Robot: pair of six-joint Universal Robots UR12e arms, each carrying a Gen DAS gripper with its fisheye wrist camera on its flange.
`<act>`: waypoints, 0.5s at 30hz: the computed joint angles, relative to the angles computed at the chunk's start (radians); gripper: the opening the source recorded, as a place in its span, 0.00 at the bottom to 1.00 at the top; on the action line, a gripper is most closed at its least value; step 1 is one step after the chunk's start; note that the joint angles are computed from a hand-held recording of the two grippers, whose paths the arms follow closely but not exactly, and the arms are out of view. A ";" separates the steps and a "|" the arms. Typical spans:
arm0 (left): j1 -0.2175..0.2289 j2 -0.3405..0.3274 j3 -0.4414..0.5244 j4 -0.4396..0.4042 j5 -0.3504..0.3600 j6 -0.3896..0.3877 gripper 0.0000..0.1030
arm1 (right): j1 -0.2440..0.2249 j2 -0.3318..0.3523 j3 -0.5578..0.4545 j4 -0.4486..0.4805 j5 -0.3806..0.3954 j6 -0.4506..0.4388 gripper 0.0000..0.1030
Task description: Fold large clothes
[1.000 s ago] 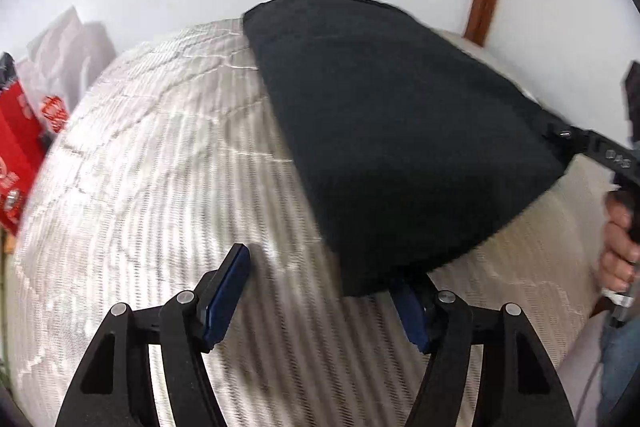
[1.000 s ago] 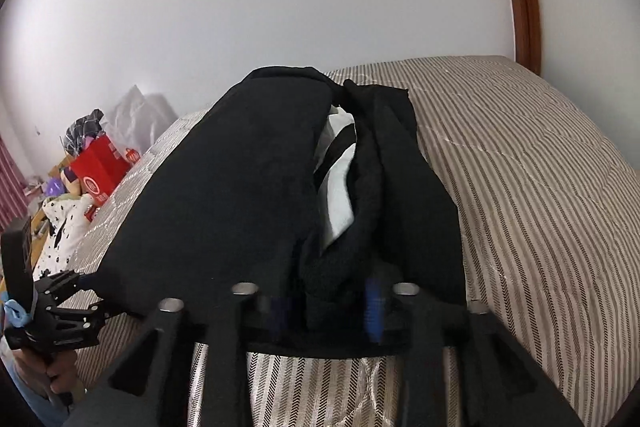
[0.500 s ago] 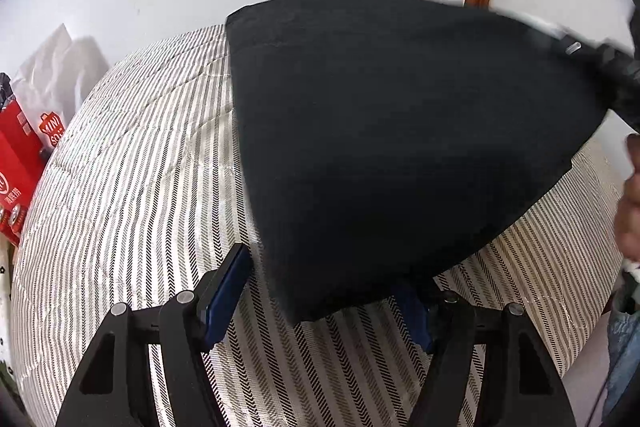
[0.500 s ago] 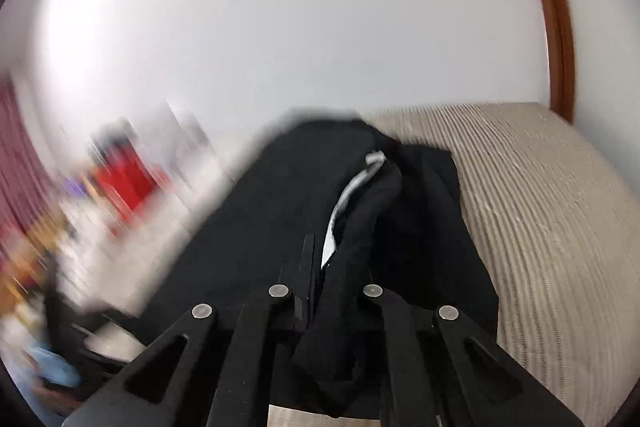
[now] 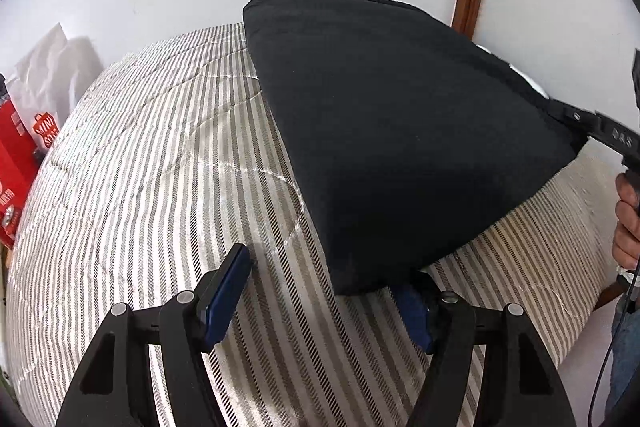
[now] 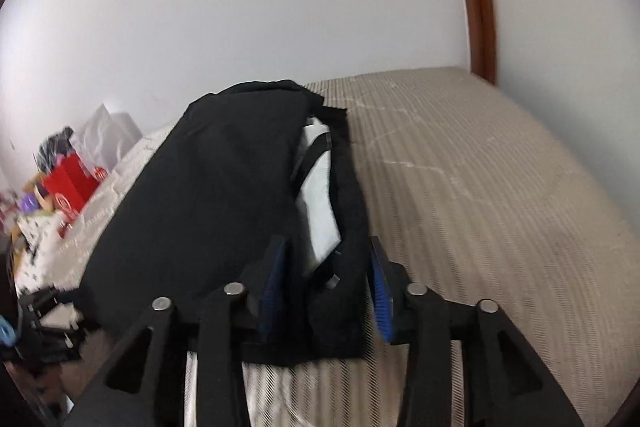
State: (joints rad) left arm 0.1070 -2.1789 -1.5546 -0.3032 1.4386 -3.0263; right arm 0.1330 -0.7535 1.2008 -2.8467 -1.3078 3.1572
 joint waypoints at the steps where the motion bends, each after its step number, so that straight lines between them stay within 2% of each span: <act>1: 0.006 0.003 -0.006 0.002 -0.013 -0.002 0.66 | -0.005 -0.018 0.026 -0.005 -0.003 -0.025 0.40; 5: 0.025 0.021 -0.035 0.016 -0.078 -0.034 0.64 | -0.026 -0.067 0.097 -0.015 -0.019 -0.088 0.40; 9: 0.031 0.029 -0.053 0.034 -0.105 -0.036 0.63 | -0.040 -0.100 0.140 0.041 -0.007 -0.101 0.40; 13: 0.026 0.035 -0.062 0.049 -0.117 -0.022 0.58 | -0.023 -0.097 0.143 0.069 -0.044 -0.145 0.40; 15: 0.024 0.033 -0.060 0.053 -0.119 -0.016 0.55 | -0.014 -0.083 0.130 0.067 -0.053 -0.134 0.40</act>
State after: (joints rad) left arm 0.1312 -2.1456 -1.6141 -0.2505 1.3200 -3.0418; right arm 0.1194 -0.8361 1.3304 -2.7797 -1.3605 3.0231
